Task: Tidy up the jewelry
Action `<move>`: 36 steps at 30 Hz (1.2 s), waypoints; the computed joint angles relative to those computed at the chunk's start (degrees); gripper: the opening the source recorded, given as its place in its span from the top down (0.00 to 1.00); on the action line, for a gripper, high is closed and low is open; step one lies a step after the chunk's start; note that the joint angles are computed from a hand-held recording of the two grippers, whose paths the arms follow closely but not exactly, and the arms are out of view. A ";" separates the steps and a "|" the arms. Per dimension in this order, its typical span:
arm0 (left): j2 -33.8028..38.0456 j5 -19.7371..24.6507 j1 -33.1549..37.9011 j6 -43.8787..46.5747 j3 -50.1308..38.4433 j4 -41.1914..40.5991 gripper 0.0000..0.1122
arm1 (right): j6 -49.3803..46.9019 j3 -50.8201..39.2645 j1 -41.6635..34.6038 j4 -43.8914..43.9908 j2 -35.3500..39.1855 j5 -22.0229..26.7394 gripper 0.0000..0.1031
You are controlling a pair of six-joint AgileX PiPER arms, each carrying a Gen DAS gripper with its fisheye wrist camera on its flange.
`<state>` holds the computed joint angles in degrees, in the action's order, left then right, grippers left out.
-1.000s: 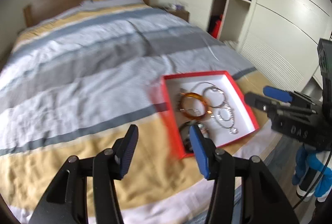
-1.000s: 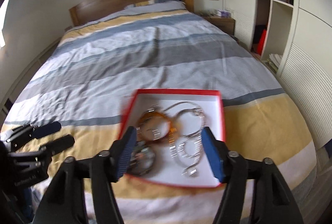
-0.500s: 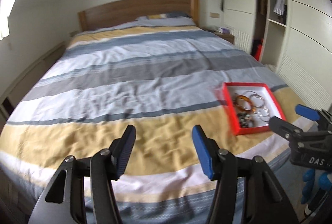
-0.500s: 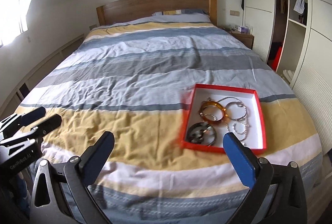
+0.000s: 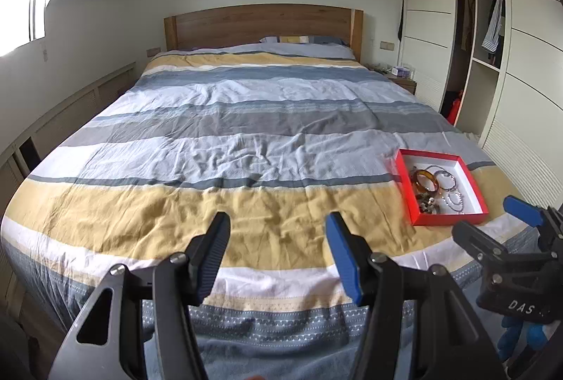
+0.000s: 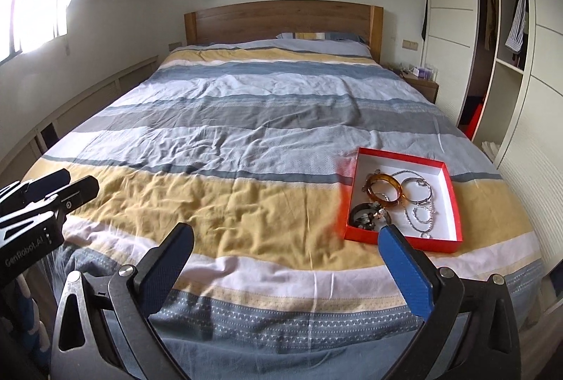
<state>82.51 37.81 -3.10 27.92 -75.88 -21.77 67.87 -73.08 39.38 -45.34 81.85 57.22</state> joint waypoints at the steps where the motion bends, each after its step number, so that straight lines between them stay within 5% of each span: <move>1: -0.23 -0.03 0.08 -0.05 0.24 0.11 0.51 | 0.36 0.21 0.39 -0.34 -0.07 0.41 0.01; 12: -2.24 -1.16 -0.59 0.30 3.12 0.89 0.51 | 6.97 6.55 0.75 -3.78 -4.00 3.90 0.01; 36: 1.13 -0.99 0.38 4.40 5.92 -0.84 0.51 | 7.42 10.76 -1.77 -0.02 -3.67 1.34 0.01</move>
<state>83.64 36.82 -2.73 32.32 -69.96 -22.61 75.29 -62.32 37.60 -45.36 78.18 58.56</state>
